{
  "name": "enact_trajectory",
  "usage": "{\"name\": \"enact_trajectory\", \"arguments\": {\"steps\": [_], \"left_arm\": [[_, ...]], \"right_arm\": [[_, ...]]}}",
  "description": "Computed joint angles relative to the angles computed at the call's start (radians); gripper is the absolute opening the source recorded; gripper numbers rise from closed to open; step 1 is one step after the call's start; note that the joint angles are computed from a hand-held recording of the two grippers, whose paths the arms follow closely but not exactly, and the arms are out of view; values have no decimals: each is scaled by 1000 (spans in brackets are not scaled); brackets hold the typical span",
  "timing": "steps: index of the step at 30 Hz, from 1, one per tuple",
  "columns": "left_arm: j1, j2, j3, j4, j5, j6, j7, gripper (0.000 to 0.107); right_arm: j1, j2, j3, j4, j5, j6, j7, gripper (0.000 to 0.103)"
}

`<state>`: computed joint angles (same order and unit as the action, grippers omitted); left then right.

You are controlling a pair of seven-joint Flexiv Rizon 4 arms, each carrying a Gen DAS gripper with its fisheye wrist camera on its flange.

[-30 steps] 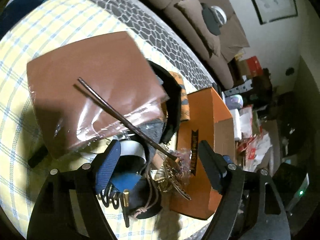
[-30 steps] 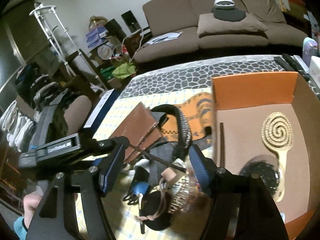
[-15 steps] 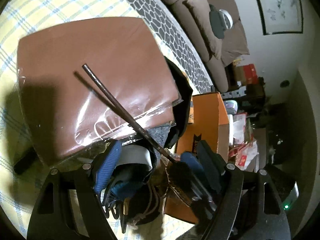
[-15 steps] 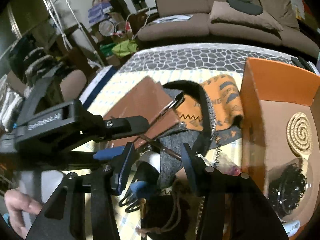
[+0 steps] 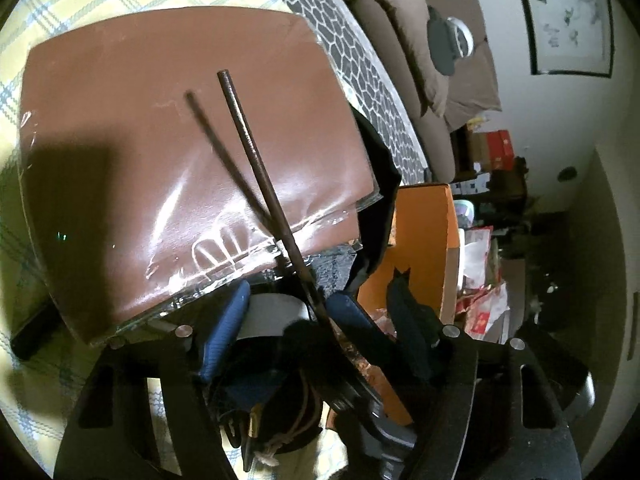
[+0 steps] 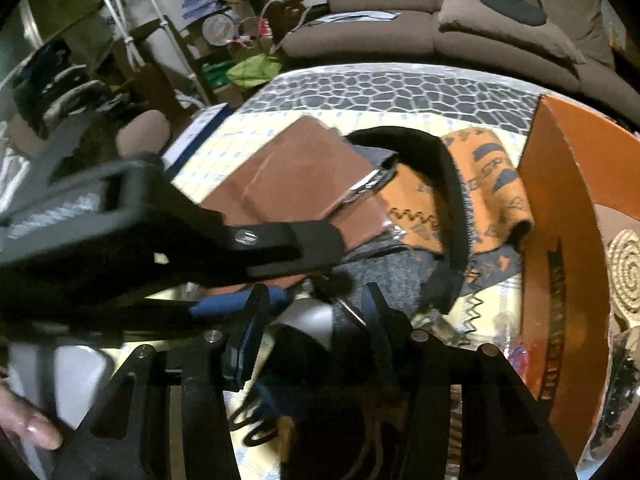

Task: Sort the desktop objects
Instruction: 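Move the left tool back and grasp the second chopstick on the folder, then lift the second chopstick and carry it over the orange box with the left tool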

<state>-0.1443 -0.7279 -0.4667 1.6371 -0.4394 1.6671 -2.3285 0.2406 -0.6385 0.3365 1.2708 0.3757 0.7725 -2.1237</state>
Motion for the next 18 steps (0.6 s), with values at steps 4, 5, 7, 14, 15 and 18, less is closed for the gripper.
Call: {"name": "enact_trajectory", "arguments": {"steps": [4,5,7,14,15,18], "left_arm": [[7,-9,-12,0,1,3,-2,61],[5,-10,-9,-1,1,1,-3,60],[-22,-5,32,-8,-4,-24,-13,47],[-65,-1,94,-9,-24,-54,-22,26],[-79,3,114,-10,-24,-58,-28,19],[-116,9,161,-22,-25,-68,-46,12]], "right_arm": [[-49,-9,37,-57,56,-146,-43,42],[-47,-4,31,-56,59,-157,-51,42],[-38,9,15,-41,53,-161,-75,42],[-36,20,-4,-44,75,-185,-87,42],[-35,22,-7,-42,76,-184,-87,42],[-34,30,-13,-34,79,-175,-89,42]]}}
